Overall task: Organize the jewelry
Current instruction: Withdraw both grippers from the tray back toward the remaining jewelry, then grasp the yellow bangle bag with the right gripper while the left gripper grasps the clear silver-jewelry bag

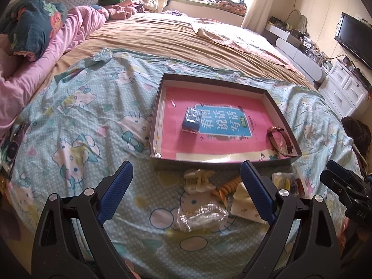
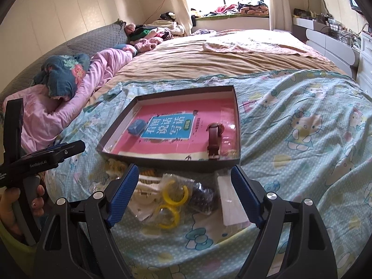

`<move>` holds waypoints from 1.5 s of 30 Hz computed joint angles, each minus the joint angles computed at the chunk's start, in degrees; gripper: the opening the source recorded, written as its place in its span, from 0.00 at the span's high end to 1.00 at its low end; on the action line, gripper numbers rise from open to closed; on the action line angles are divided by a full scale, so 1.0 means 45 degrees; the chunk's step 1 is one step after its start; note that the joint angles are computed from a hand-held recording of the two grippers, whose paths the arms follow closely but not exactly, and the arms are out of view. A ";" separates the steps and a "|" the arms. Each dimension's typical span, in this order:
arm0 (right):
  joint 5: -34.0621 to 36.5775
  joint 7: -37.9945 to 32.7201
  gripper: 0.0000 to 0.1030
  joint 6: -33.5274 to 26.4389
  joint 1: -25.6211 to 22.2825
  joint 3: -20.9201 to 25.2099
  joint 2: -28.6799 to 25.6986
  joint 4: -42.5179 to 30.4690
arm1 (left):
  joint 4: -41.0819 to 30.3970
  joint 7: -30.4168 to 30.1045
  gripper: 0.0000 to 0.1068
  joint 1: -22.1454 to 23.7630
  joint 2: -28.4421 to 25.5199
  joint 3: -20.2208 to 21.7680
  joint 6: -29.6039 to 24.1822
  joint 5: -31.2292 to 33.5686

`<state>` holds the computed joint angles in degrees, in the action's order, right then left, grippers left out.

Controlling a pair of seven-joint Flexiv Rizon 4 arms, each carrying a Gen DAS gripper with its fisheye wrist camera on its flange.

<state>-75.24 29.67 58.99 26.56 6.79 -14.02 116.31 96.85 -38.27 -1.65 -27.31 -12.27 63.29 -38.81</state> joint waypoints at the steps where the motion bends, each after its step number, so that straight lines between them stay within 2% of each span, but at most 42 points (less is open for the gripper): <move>1: 0.0051 -0.0025 0.22 -0.0005 0.0026 0.0029 -0.0033 -0.0007 | 0.0107 0.0062 0.19 0.0022 0.0048 -0.0023 0.0051 -0.0045; 18: 0.0761 -0.0566 0.22 0.0148 0.0535 0.0101 -0.0374 -0.0102 | 0.1096 0.0579 0.19 0.0143 0.0498 0.0142 0.0212 -0.0346; 25: 0.1197 -0.0743 0.22 0.0323 0.0721 0.0065 -0.0563 -0.0105 | 0.1249 0.0411 0.19 0.0113 0.0461 0.0370 0.0064 0.0029; 45: 0.1916 -0.0818 0.22 0.1223 0.0910 -0.0288 -0.1001 0.0046 | 0.1053 -0.0172 0.19 -0.0202 -0.0137 0.0560 -0.1319 0.1320</move>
<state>-66.62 25.99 64.49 30.66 5.49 -18.53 116.52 101.59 -39.05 -2.55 -27.93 -9.75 57.35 -32.87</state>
